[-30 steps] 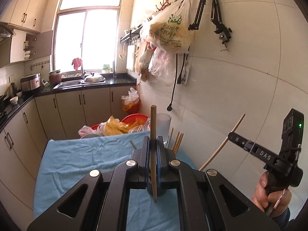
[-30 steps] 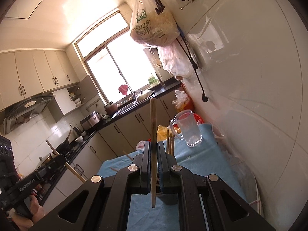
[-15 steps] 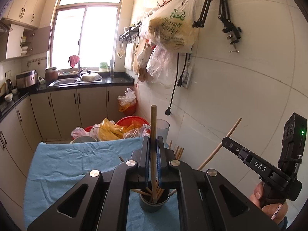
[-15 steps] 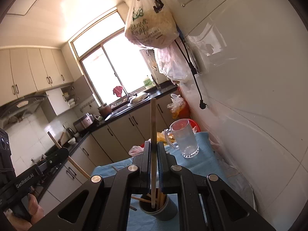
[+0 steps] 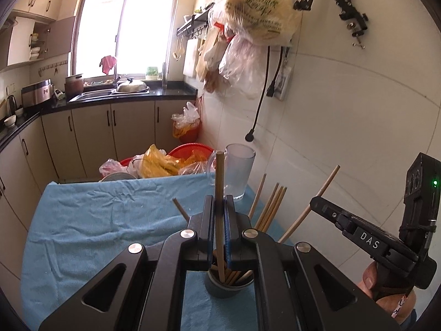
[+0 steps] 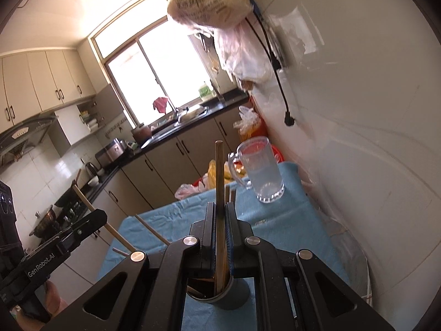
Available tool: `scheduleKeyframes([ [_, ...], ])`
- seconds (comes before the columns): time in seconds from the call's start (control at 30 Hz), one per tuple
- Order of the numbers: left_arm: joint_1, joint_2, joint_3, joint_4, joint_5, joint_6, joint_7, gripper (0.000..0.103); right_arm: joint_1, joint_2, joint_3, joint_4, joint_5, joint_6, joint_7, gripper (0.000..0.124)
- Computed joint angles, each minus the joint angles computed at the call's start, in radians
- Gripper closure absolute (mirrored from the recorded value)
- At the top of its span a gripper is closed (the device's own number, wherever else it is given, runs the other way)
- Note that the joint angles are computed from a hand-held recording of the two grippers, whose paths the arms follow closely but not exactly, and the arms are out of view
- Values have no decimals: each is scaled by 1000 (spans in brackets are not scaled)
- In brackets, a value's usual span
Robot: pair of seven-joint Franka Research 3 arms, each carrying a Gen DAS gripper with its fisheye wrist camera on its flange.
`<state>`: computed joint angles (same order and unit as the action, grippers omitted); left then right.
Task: Organize utensils
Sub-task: 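Lower both held chopsticks into the dark holder cup, then open both tools to release the chopsticks into the cup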
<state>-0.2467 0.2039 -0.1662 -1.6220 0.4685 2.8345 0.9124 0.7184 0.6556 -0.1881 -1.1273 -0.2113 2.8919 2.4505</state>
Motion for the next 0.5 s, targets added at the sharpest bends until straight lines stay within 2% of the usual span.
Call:
scheduleKeyframes([
  [0.33, 1, 14, 8, 1, 11, -22, -15, 97, -55, 81, 82, 110, 80, -87, -90, 116],
  [0.5, 3, 3, 12, -9, 20, -13, -36, 97, -52, 73, 75, 96, 95, -75, -90, 116],
])
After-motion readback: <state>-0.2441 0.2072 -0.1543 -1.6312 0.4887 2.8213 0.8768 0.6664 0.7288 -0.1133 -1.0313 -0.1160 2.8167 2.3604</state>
